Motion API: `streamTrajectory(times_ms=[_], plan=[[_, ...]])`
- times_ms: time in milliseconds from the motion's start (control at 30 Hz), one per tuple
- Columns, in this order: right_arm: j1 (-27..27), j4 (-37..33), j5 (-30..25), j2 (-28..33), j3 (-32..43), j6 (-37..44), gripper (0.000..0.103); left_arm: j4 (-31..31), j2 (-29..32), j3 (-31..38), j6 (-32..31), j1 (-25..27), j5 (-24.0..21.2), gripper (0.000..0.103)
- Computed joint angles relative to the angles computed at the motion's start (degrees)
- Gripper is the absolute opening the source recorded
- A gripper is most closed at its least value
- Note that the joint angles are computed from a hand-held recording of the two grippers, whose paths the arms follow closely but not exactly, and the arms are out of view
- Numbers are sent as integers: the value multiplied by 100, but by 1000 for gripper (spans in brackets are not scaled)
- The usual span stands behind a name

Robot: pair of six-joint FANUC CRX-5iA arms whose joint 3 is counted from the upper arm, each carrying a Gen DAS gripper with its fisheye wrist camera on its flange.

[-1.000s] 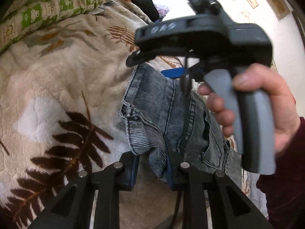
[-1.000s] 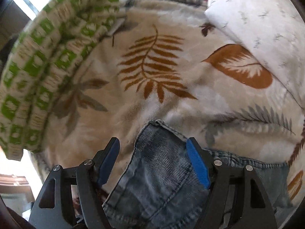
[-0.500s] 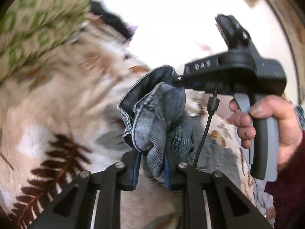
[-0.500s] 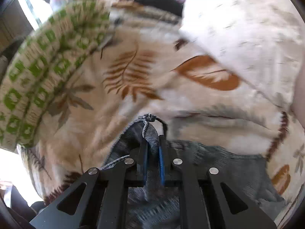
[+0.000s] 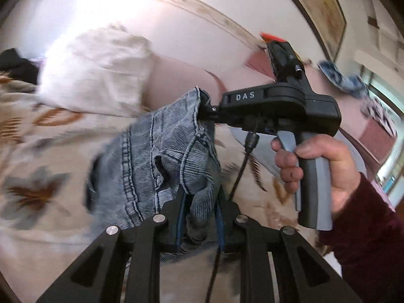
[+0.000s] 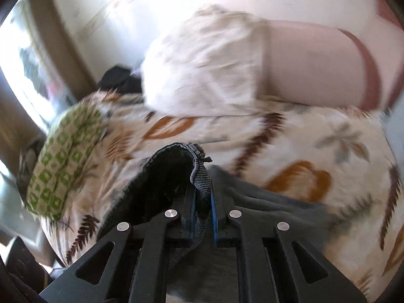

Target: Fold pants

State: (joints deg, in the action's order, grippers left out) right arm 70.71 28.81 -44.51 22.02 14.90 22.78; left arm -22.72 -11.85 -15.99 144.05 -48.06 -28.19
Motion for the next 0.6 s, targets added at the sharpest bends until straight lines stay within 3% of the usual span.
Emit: streamTrajectory(times_ms=[100,267,333,433,500,567,600], plan=[[-255,344,636,-696,-1192,-734,9,513,605,335,-558,-60,174,22],[-691,706,1570,-1399,-2606,-1695,9,902,1508,995,-1155,-204,-193,22],[-875,452,2075,-1530,-2983,-1764,9,929,1758,1173,-1206,-238,-468,22],[-1020,-446,2296,-1417,-3043,-1273,13,1023,1954,1247,-1451,-270,-735,24],[-1064,-1033,2164,-1254,-2925,-941,17,930,1923,1305,-1582,-349,-864,28],[-1088,-1142,2143,-1228,-3023,-1145,39,1098,1722,1134,-1932,-358,-734,50],[-1079,-841,2194,-1299,-3193,-1593,46,881,1565,1120,-1834,-446,-780,56]])
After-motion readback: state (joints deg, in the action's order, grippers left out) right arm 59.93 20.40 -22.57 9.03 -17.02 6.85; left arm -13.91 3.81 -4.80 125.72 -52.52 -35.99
